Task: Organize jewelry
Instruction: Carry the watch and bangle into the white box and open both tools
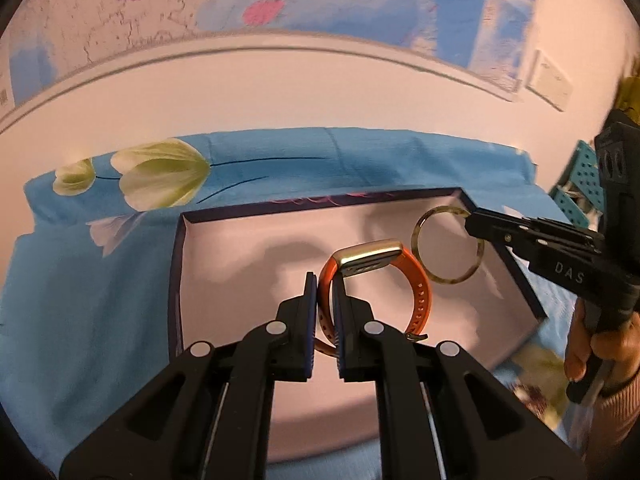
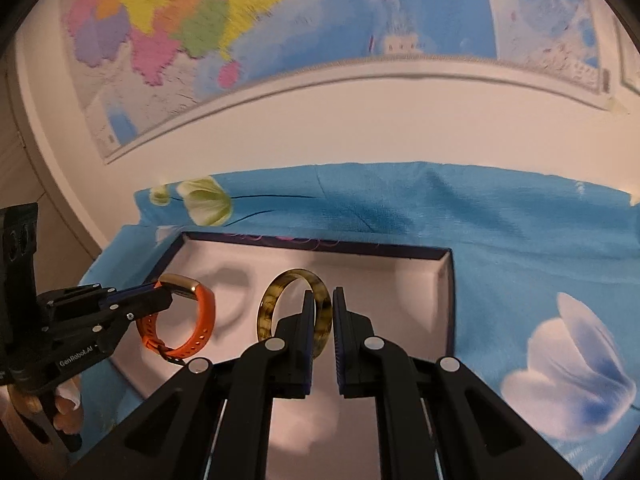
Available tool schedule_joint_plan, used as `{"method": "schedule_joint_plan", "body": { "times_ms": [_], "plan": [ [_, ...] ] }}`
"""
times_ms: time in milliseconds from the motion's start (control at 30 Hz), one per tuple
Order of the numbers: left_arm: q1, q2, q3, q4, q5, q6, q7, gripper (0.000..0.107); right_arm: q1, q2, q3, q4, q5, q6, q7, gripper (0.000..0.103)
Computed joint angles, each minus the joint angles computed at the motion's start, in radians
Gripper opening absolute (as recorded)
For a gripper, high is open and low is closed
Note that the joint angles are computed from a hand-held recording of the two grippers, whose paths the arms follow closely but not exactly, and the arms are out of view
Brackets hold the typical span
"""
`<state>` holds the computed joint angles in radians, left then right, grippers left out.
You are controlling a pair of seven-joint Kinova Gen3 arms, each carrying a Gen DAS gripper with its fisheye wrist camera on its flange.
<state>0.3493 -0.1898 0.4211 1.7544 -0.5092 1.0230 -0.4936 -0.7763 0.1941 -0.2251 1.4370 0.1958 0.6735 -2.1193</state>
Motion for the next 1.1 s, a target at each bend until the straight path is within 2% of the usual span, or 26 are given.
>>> {"method": "schedule_joint_plan", "body": {
  "times_ms": [100, 233, 467, 533, 567, 667, 767, 867, 1000, 1100],
  "plan": [
    [-0.01, 0.045, -0.028, -0.016, -0.007, 0.003, -0.009, 0.008, -0.008, 0.061, 0.007, -0.079, -0.001, 0.056, 0.005, 0.007],
    [-0.011, 0.088, -0.104, -0.032, 0.049, -0.013, -0.067, 0.008, -0.029, 0.135, 0.03, -0.19, -0.008, 0.152, 0.012, 0.007],
    [-0.015, 0.138, -0.174, -0.072, 0.125, 0.009, -0.135, 0.008, -0.072, 0.19, 0.074, -0.274, 0.016, 0.239, -0.018, 0.007],
    [-0.013, 0.142, -0.183, -0.078, 0.144, 0.01, -0.158, 0.013, -0.077, 0.18, 0.078, -0.259, 0.028, 0.224, -0.024, 0.011],
    [-0.007, 0.139, -0.193, -0.076, 0.154, 0.003, -0.169, 0.022, -0.081, 0.179, 0.079, -0.257, 0.035, 0.226, -0.029, 0.013],
    [-0.004, 0.104, -0.167, -0.051, 0.108, -0.008, -0.125, 0.034, -0.074, 0.129, 0.071, -0.188, 0.041, 0.168, -0.04, 0.019],
    [0.001, 0.045, -0.109, -0.019, 0.018, -0.004, -0.04, 0.052, -0.072, 0.042, 0.056, -0.077, 0.072, 0.083, -0.051, 0.029],
    [0.01, -0.026, -0.031, 0.01, -0.07, 0.021, 0.024, 0.059, -0.034, -0.064, 0.01, 0.041, 0.054, 0.016, -0.009, 0.038],
    [-0.019, -0.128, 0.099, 0.049, -0.116, 0.061, 0.062, 0.07, 0.003, -0.18, -0.049, 0.161, 0.048, -0.012, 0.038, 0.039],
    [-0.038, -0.201, 0.145, 0.083, -0.087, 0.065, 0.07, 0.072, 0.04, -0.252, -0.091, 0.243, 0.021, -0.015, 0.068, 0.039]
  ]
}}
